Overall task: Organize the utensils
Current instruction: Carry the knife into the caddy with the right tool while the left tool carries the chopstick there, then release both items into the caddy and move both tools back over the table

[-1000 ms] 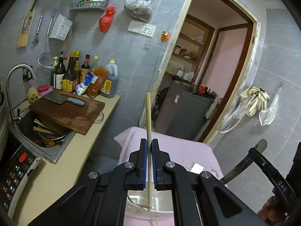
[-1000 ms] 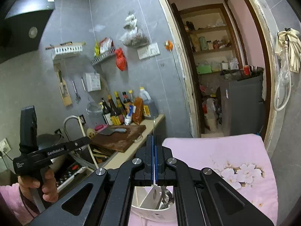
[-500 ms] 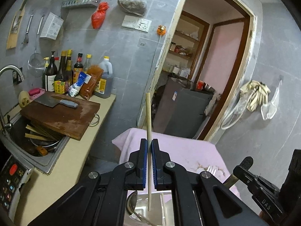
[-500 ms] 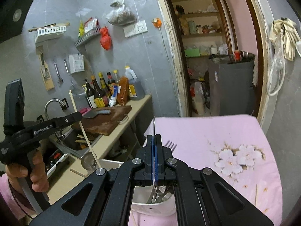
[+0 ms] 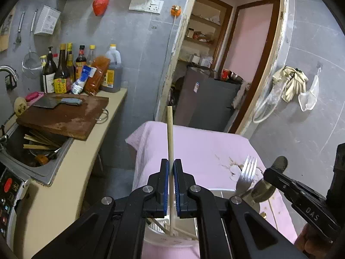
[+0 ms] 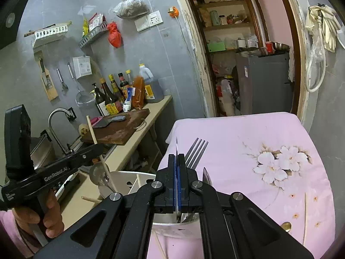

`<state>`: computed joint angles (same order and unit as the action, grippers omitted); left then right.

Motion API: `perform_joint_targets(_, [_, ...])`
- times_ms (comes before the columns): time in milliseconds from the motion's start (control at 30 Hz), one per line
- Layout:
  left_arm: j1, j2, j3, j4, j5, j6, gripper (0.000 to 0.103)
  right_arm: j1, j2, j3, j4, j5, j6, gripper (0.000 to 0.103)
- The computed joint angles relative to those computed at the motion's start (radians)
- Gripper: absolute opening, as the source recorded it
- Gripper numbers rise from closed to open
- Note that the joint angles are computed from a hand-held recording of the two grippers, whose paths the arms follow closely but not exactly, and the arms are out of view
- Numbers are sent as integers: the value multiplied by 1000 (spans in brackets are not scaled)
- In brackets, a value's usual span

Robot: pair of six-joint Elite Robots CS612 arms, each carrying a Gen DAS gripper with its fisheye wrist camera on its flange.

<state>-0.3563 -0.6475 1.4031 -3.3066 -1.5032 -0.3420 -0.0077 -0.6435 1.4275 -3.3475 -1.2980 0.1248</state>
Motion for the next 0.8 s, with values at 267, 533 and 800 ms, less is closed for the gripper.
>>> perform_joint_targets(267, [9,-14,13,18,-38,-2,10,1,-19,26,-48,-20,-10,3])
perform_joint_targets(533, [0,-31,50,-67,-25,-19,51,-2,-58,83,-148,-94,-9,51])
perform_joint_targets(800, [-39,-48,79,-139,62,32,83,-20,-94,156,-271,-199,-5,75])
